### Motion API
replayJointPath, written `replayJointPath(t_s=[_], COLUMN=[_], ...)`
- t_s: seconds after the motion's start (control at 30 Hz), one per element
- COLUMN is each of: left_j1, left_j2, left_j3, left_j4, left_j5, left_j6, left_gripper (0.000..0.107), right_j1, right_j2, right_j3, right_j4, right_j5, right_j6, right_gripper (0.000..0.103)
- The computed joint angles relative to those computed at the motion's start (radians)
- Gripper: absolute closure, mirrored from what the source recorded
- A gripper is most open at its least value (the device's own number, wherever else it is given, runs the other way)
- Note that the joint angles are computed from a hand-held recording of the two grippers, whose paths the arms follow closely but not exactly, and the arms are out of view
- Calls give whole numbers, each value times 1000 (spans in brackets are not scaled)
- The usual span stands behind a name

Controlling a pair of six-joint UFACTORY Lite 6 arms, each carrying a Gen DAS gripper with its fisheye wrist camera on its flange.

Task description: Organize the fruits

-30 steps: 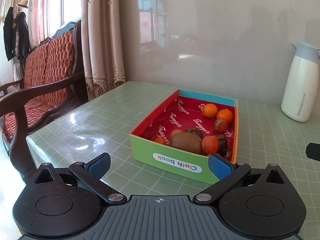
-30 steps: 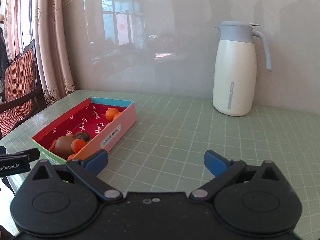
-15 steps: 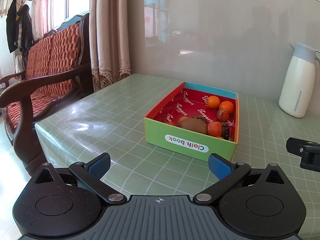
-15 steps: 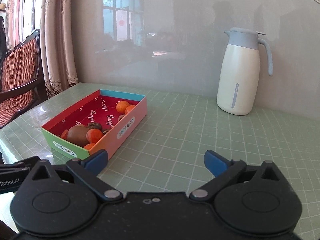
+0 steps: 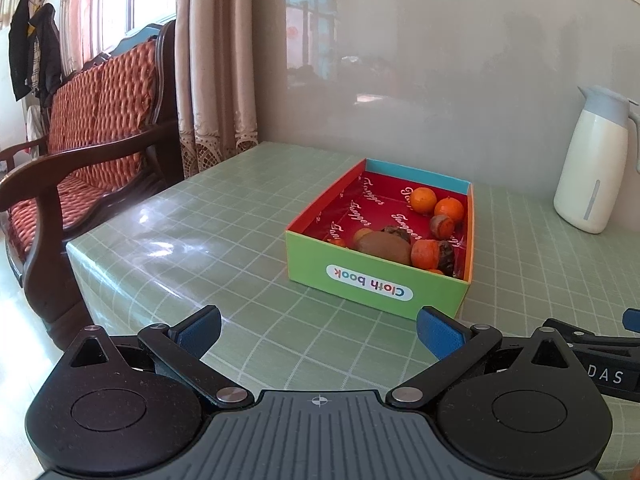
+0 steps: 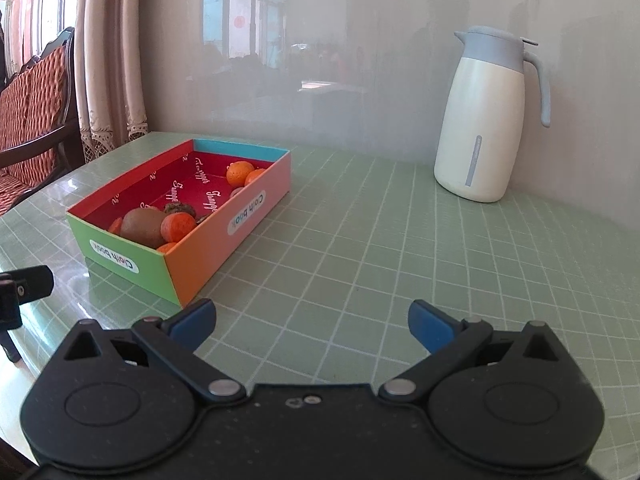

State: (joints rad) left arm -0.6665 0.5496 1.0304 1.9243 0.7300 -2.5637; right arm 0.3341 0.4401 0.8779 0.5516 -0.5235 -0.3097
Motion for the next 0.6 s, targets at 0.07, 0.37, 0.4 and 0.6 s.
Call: replayJointPath(t_s=[0.07, 0.37, 0.4, 0.6], left_j1=[0, -22, -25, -32], left_j2=[-2, -1, 3, 22], left_j3=[2, 36, 44, 76], left_j4=[-4, -62, -68, -95], left_j5=[-3, -12, -14, -22], left_j6=[6, 95, 107, 146], left_gripper=[4, 4, 4, 4], right_j1=[-2, -34, -41, -49], right_j2=[9, -6, -13, -46], right_j3=[4, -16, -20, -36], right_j4=[-5, -81, -100, -122], right_j5=[2, 7, 11, 15], right_j6=[5, 91, 112, 125], right_gripper=[0, 0, 0, 0])
